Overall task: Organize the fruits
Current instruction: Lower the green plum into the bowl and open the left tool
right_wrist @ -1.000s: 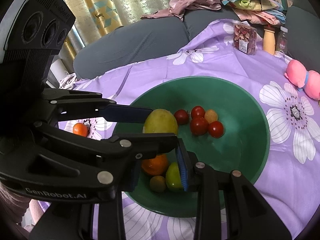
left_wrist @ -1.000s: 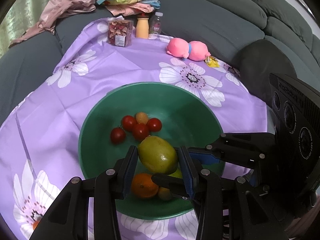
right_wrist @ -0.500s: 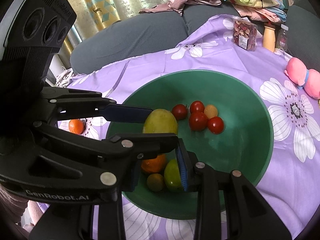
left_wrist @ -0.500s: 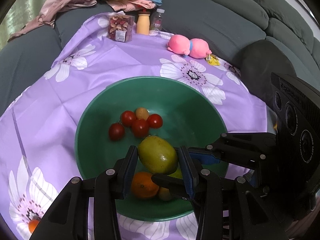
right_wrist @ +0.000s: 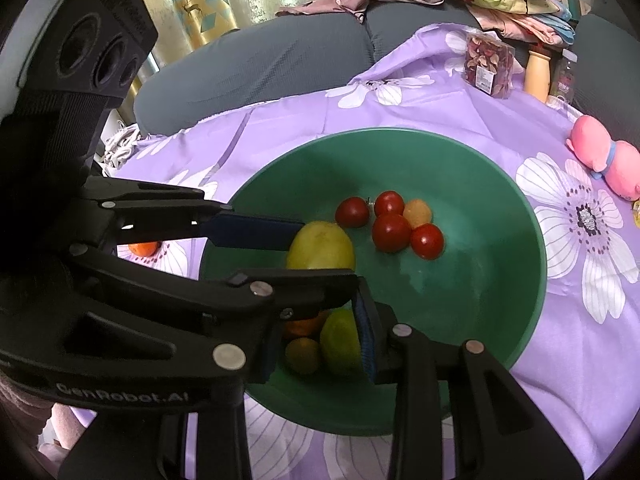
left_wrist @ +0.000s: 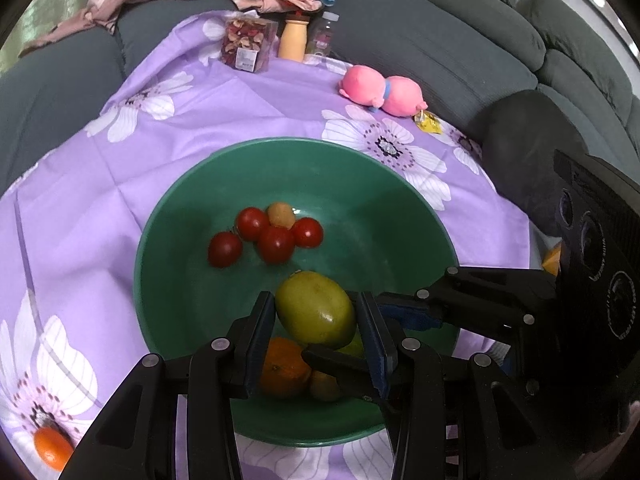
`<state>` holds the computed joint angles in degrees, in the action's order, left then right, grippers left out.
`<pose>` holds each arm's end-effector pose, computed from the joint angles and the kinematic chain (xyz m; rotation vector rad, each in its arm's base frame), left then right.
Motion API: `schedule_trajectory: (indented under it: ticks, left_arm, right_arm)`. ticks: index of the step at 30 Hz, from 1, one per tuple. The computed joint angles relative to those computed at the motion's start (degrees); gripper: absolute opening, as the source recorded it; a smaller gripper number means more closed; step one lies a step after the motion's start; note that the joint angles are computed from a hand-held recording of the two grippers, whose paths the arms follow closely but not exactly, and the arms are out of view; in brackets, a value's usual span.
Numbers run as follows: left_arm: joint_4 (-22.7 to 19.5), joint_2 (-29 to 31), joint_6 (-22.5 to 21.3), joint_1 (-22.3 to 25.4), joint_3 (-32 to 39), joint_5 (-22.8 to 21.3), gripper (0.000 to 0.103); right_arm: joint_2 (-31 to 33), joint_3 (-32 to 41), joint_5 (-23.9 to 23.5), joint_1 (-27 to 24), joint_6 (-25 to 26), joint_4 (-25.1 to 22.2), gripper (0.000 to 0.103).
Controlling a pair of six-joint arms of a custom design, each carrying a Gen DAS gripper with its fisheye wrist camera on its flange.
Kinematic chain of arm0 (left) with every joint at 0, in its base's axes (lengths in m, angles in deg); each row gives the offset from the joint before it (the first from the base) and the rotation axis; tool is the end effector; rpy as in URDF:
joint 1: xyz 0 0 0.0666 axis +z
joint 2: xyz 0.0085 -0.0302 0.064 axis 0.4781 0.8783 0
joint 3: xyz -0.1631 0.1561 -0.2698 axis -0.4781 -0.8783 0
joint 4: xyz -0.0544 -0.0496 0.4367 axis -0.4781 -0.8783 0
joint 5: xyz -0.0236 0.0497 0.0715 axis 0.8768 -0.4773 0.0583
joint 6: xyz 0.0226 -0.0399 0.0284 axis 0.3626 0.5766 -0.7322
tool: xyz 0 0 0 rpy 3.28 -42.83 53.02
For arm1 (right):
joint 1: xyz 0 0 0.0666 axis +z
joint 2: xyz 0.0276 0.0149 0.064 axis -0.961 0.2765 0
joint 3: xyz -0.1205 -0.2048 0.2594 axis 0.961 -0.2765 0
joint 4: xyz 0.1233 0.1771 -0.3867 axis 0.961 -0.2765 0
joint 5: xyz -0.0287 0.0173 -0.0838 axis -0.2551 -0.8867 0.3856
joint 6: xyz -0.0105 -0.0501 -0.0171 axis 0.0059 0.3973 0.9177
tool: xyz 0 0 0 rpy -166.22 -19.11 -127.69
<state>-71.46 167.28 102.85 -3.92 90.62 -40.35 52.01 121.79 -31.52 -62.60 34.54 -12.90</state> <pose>0.5534 -0.3548 0.4763 0.2692 2.5665 -0.4202 0.5635 0.1283 0.4418 -0.7148 2.3859 0.5452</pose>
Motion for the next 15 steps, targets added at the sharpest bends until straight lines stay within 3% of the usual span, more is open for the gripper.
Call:
schedule_trajectory:
  ticks: [15]
  left_arm:
    - [-1.8,-0.1,0.1,-0.7,0.9,-2.9,0.042]
  right_arm:
    - [-1.1,-0.6,1.0,0.4,0.9,0.2,0.034]
